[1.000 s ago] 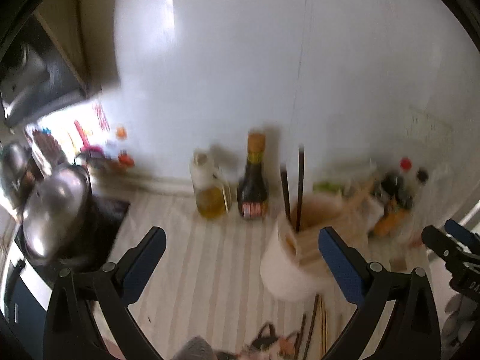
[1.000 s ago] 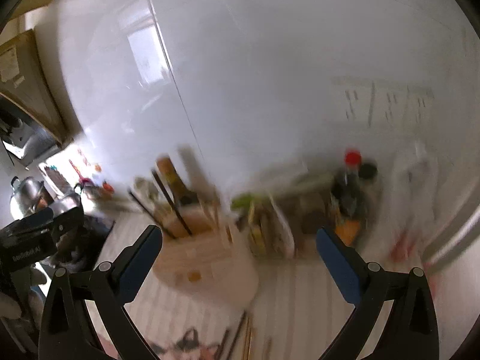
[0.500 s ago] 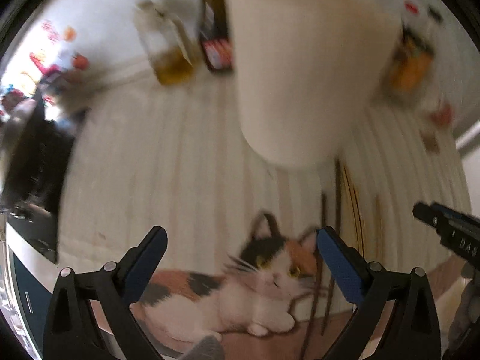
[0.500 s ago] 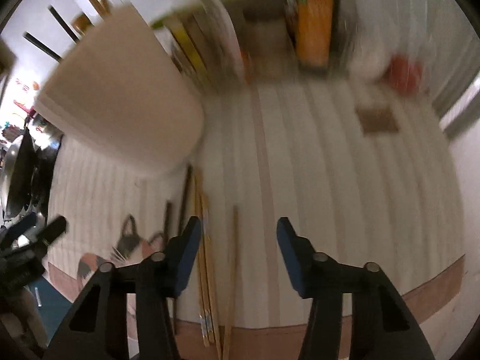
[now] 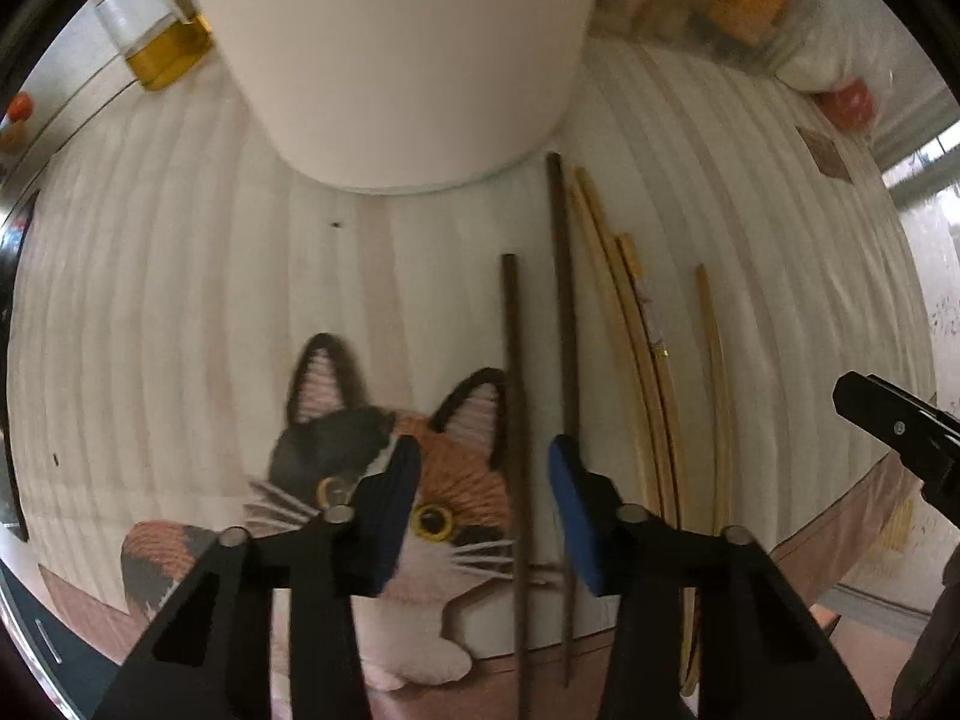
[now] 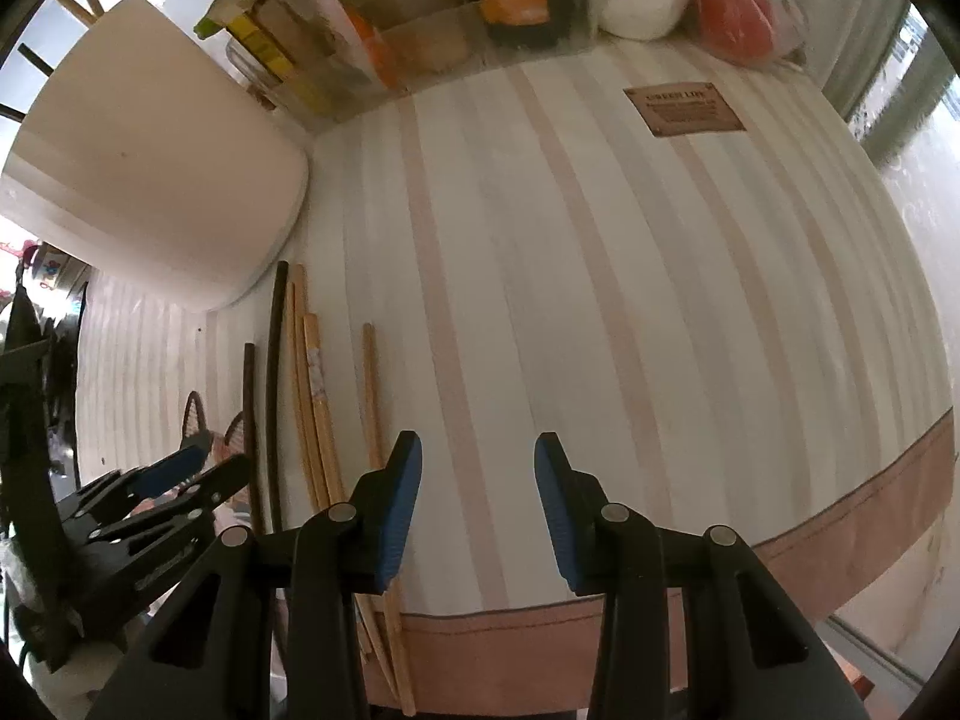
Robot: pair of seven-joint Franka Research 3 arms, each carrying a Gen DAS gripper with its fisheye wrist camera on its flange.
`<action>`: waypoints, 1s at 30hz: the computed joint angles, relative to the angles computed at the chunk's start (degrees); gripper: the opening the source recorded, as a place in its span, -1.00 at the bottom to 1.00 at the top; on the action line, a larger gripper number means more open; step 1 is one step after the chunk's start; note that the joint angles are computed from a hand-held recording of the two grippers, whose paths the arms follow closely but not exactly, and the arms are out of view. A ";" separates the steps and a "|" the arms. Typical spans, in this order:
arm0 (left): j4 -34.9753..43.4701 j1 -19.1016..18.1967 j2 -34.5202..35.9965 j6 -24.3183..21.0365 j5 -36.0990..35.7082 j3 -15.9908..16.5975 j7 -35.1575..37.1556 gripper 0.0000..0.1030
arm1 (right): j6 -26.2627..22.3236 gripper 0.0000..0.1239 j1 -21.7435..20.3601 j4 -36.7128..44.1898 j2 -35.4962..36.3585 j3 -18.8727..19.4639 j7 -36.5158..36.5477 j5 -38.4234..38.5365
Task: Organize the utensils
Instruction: 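Lower the left tool onto a dark chopstick while the right tool lowers onto a light one, then close the left tool on the dark chopstick while the right tool closes on a light chopstick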
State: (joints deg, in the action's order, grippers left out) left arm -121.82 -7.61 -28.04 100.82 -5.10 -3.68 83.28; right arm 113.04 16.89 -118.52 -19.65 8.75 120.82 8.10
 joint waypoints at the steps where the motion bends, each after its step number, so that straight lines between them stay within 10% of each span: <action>1: -0.07 -0.11 0.11 0.06 0.21 -0.20 0.16 -0.46 | -0.07 -0.33 0.05 -0.15 -0.24 -0.13 -0.14 0.27; 5: -0.16 -0.17 -0.04 0.66 1.60 -0.61 0.18 -0.90 | 0.29 -0.33 0.70 0.77 1.28 -0.12 -1.01 1.83; 12: -0.41 2.93 -0.72 -1.34 2.33 1.58 -2.16 -0.92 | 0.15 -0.36 2.92 5.75 8.24 0.48 -3.82 2.51; 16: -0.35 4.21 -1.01 -2.47 1.74 2.63 -2.99 -0.91 | -2.37 -0.90 4.41 9.12 12.64 1.03 -4.27 -1.30; 30: -1.05 5.08 -1.89 -5.98 -2.15 3.80 0.71 -0.81 | -11.14 -0.88 4.89 13.31 13.56 -0.06 -7.79 0.92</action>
